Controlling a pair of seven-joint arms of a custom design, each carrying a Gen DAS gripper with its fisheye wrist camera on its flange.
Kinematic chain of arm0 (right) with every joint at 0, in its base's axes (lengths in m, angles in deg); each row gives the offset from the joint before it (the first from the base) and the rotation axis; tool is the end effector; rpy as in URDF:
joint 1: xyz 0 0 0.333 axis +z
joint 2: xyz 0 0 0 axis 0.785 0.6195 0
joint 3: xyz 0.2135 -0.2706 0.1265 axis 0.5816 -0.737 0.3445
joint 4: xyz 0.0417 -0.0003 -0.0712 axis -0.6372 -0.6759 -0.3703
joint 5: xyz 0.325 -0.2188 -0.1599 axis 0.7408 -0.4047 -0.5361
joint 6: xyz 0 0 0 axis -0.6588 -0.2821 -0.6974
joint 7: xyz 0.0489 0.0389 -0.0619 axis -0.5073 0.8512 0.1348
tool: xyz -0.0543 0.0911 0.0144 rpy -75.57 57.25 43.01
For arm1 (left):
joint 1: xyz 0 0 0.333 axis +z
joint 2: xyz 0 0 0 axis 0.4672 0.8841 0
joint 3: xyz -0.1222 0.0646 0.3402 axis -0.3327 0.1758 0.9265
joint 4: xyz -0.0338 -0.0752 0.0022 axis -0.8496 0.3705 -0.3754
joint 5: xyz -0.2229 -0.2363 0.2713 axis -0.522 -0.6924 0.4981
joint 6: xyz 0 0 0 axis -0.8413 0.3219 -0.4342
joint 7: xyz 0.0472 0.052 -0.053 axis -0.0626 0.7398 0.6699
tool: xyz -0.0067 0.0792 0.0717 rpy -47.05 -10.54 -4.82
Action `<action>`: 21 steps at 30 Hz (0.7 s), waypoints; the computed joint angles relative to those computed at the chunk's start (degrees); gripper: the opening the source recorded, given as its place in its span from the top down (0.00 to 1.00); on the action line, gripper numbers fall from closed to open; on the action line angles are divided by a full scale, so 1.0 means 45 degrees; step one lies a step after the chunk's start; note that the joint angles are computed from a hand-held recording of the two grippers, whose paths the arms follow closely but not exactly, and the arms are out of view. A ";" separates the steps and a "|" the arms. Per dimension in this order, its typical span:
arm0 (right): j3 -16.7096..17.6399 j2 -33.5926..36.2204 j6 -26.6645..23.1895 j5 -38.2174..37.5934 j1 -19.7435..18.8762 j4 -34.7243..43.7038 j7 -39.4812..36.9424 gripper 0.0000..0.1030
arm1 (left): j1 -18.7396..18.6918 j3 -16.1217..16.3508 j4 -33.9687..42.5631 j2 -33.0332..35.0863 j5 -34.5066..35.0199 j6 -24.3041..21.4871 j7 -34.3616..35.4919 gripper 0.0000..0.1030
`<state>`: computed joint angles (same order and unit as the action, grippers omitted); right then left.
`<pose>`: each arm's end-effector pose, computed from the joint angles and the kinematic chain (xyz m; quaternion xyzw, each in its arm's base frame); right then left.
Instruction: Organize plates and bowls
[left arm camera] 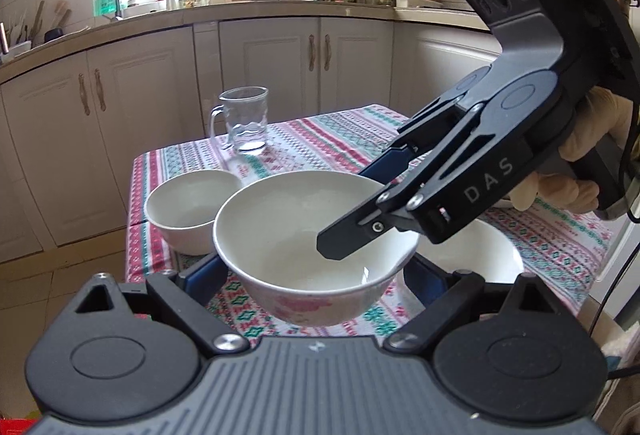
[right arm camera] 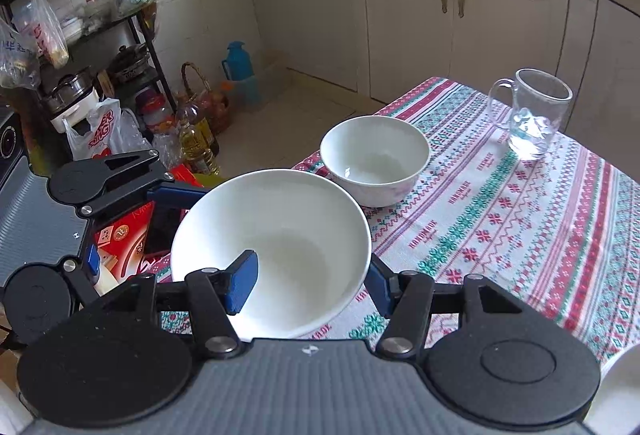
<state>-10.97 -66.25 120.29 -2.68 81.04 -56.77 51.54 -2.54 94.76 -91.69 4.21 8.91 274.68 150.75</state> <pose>0.4976 0.4122 0.5490 -0.8585 0.3513 -0.0718 0.3666 0.4208 -0.1892 0.5060 -0.4496 0.7408 -0.4247 0.2621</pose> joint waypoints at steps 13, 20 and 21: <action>-0.0626 -0.2180 0.0913 -0.0170 0.0192 -0.2463 0.0692 0.37 | -0.2902 0.1756 0.0507 0.0252 0.0533 -0.0266 -0.0105 0.09; -0.1027 -0.2844 0.1097 -0.0120 0.0411 -0.3355 0.0802 0.36 | -0.3874 0.2167 0.0726 0.0456 0.0015 -0.0621 0.0287 0.09; -0.1079 -0.2904 0.1096 -0.0051 0.0451 -0.3443 0.0781 0.36 | -0.4014 0.2240 0.0745 0.0478 -0.0109 -0.0679 0.0390 0.09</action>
<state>-15.82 -79.32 125.22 -2.91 83.07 -72.26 55.05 -20.61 104.84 -88.34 6.36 8.42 271.62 152.51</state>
